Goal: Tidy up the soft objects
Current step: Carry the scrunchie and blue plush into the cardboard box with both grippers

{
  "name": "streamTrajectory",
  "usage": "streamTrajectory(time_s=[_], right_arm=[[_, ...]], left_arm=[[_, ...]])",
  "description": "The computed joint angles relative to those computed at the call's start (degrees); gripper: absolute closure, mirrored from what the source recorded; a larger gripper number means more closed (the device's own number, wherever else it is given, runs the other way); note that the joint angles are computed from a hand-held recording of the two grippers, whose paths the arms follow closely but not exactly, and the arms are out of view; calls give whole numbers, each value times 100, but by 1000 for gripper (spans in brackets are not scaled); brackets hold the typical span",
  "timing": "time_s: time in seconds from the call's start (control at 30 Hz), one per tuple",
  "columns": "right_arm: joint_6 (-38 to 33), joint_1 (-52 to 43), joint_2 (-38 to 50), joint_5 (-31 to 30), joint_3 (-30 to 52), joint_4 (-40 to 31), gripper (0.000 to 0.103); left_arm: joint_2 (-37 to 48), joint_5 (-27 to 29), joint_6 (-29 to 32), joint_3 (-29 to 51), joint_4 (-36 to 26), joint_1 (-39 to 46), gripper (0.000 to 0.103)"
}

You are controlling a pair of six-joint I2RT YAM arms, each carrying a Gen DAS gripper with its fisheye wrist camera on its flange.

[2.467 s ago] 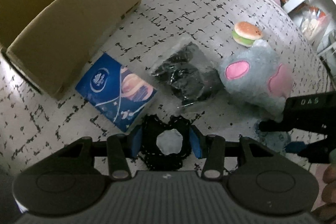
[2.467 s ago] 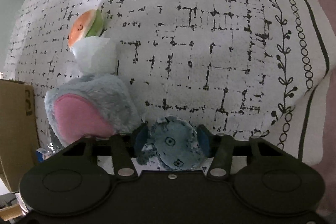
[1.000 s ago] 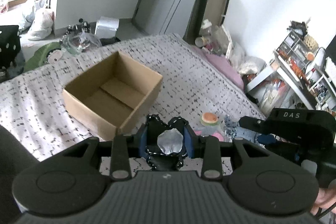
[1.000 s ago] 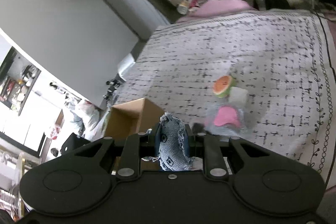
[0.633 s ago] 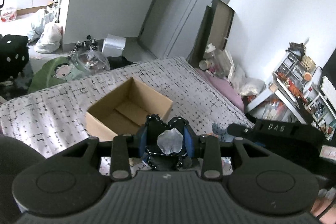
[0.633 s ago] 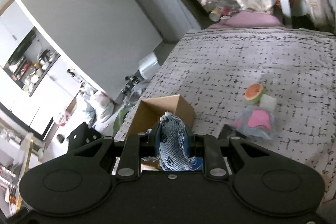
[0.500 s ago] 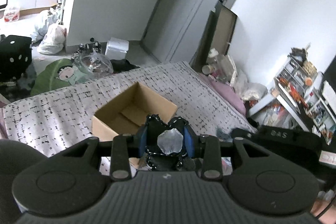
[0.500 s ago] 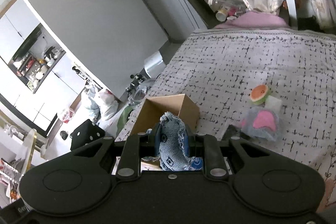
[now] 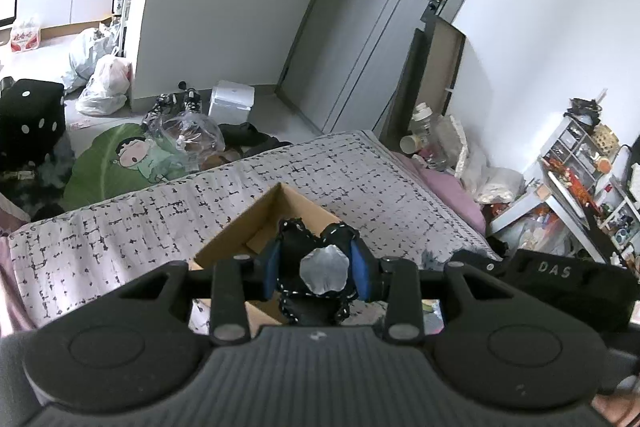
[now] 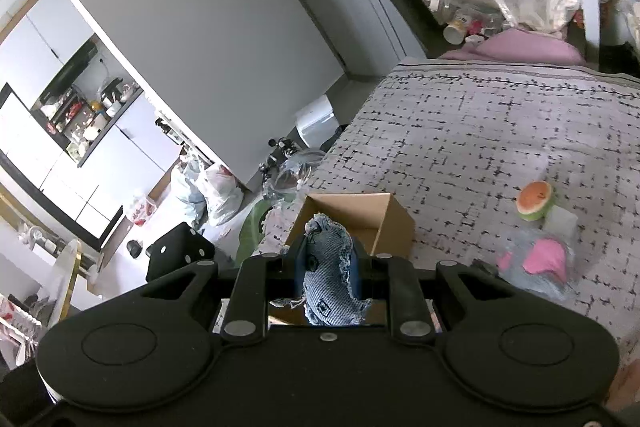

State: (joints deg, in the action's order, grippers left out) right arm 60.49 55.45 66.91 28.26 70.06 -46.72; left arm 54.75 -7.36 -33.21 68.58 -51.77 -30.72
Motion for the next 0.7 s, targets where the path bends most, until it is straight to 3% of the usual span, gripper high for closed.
streamTrajectory(time_s=[0.33, 0.43, 0.7], right_arm=[[-277, -547, 691, -857, -32, 886, 82], [-433, -764, 739, -1318, -430, 1552, 82], [-482, -1155, 1141, -2009, -716, 2116, 81]], left_arm=[[682, 733, 371, -270, 553, 998, 66], [857, 808, 504, -370, 746, 1096, 66], [1519, 962, 704, -535, 1089, 1335, 66]])
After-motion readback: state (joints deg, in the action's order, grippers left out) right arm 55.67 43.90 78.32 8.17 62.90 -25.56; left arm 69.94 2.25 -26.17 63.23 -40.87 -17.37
